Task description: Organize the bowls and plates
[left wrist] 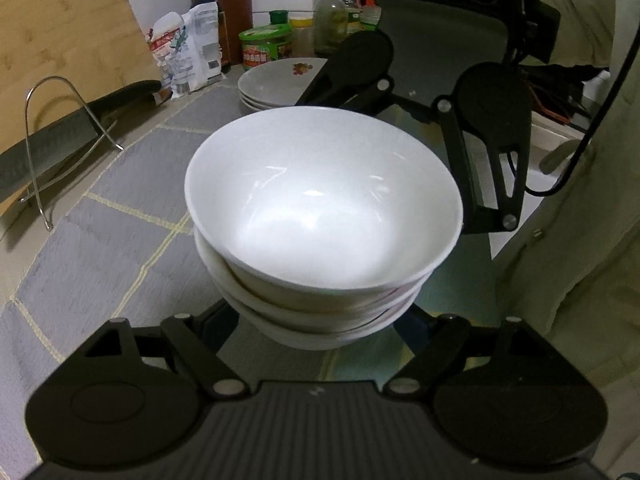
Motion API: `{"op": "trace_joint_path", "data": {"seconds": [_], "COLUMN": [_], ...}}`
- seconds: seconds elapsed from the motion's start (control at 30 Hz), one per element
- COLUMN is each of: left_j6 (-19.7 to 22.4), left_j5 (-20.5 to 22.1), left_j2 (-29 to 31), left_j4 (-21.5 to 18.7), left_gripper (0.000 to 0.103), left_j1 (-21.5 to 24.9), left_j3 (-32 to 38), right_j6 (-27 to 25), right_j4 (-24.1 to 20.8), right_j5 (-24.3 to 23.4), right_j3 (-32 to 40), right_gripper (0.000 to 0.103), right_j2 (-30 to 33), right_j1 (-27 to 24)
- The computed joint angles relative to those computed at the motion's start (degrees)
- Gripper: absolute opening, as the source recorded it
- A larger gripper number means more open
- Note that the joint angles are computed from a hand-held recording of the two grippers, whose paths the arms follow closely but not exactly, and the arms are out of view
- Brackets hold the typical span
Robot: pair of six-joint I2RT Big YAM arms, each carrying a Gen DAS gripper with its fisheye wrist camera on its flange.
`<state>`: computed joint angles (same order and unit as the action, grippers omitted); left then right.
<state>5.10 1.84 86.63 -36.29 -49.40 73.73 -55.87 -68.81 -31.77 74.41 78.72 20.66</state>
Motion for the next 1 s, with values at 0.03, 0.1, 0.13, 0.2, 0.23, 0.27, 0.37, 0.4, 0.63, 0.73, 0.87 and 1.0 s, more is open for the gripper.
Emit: {"op": "trace_joint_path", "data": {"seconds": [0.03, 0.1, 0.13, 0.2, 0.23, 0.27, 0.37, 0.4, 0.63, 0.73, 0.87, 1.0], "left_j6": [-1.0, -2.6, -3.4, -4.9, -5.6, -5.9, -7.7, -8.1, -7.6, -6.2, -3.4, -1.3], "left_j5": [-0.8, -1.9, -2.5, -4.0, -4.8, -5.7, -6.9, -7.2, -8.7, -8.4, -7.9, -6.5], "left_j2": [0.6, 1.8, 2.6, 4.1, 5.0, 5.9, 8.3, 9.1, 15.1, 18.1, 21.8, 25.4], "left_j4": [-0.1, -0.1, -0.1, 0.1, 0.3, 0.3, 0.3, 0.1, -2.0, -3.4, -5.1, -6.2], "left_gripper": [0.083, 0.083, 0.083, 0.083, 0.083, 0.083, 0.083, 0.083, 0.083, 0.083, 0.083, 0.083], "left_j1": [-0.5, -1.4, -1.9, -2.8, -3.4, -3.7, -4.6, -4.9, -5.7, -5.6, -5.3, -4.6], "left_j3": [0.8, 2.3, 3.2, 4.7, 5.6, 6.5, 9.3, 10.4, 19.1, 23.6, 29.3, 34.4], "right_j6": [-1.6, -4.7, -6.4, -9.6, -11.6, -13.2, -17.9, -19.5, -25.4, -26.5, -26.8, -26.7], "right_j4": [-1.0, -3.4, -4.6, -6.9, -8.3, -9.3, -12.3, -13.3, -16.9, -17.1, -17.2, -16.5], "right_j5": [-0.3, -0.8, -1.0, -1.2, -1.2, -1.1, -1.2, -1.3, -2.0, -2.3, -2.5, -2.5], "right_j3": [0.4, 1.3, 1.8, 3.0, 3.8, 4.4, 6.1, 6.8, 10.9, 12.3, 14.2, 15.6], "right_gripper": [0.083, 0.083, 0.082, 0.082, 0.082, 0.082, 0.082, 0.082, 0.082, 0.082, 0.082, 0.082], "right_j2": [0.1, 0.5, 0.7, 1.3, 1.7, 2.0, 2.5, 2.9, 5.1, 5.9, 7.2, 8.3], "right_j1": [-0.8, -2.3, -3.1, -4.8, -5.8, -6.6, -9.2, -10.2, -15.4, -17.5, -19.8, -22.0]}}
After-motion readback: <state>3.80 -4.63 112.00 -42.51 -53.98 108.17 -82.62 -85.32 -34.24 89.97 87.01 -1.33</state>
